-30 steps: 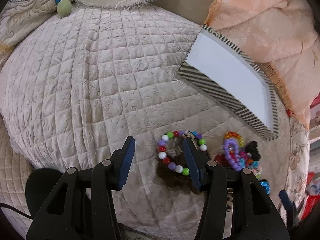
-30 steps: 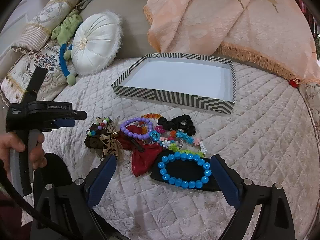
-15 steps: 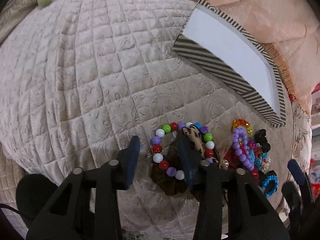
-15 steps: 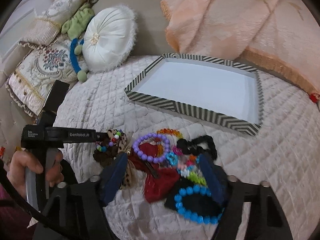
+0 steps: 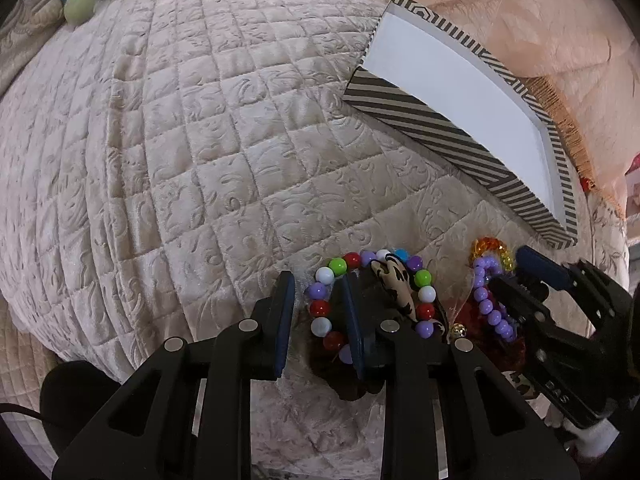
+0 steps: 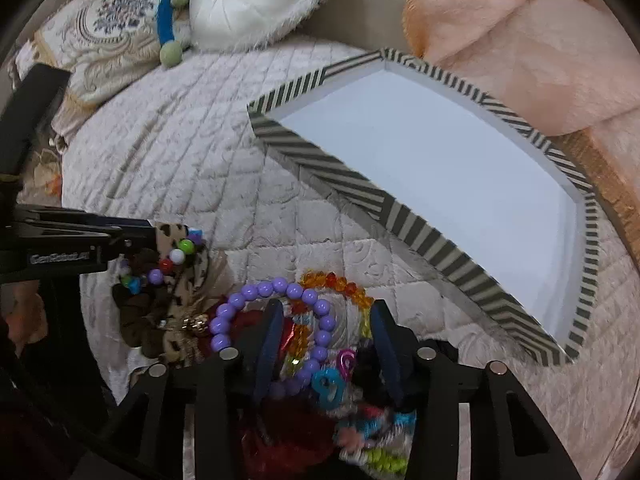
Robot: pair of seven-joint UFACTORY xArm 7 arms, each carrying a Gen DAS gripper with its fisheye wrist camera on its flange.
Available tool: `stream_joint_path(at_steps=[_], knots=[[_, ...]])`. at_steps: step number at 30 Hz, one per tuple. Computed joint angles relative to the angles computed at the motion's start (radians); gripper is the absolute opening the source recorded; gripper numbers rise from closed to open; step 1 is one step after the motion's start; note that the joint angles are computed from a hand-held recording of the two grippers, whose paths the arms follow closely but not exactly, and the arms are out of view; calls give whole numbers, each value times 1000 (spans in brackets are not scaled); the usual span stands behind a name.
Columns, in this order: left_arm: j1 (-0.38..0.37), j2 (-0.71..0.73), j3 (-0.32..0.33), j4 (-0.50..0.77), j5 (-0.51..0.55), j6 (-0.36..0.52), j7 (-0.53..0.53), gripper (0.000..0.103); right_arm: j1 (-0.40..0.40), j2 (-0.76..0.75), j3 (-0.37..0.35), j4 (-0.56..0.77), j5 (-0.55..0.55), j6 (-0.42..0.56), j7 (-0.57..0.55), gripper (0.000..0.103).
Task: Organize jewelry
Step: 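Grasp the multicolour beaded bracelet with the left gripper while the right gripper grasps the purple beaded bracelet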
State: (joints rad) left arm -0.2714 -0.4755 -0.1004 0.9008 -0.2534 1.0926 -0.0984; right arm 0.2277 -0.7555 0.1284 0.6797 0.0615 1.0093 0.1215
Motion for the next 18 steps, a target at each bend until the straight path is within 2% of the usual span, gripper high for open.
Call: stream_joint_path(at_steps=[5,7,8,9,10,18], knots=[[-1,14,0,5,-7,-6,-4,23,20,-2,-31,-42,50,-56,-26,21],[-2,10,0,1,-7,-11,0,23,23,-32,-38,-60,64,-77,-29,17],[-4,8,0,-1,-8,-17,4,18,24,-43,-40,-64,70,-80,-29,11],[-7,3,1,-6,-11,-30,12,11,30,-60,-51,-66,84,-83,-35,9],[-10,-3,4,-10,-18,-34,19,8,30,-73,-53,-64,90,-79,-35,9],[-19,-49,8,-17,-40,-40,38,8,11,-129,-55,-48,96,-34,-23,9]])
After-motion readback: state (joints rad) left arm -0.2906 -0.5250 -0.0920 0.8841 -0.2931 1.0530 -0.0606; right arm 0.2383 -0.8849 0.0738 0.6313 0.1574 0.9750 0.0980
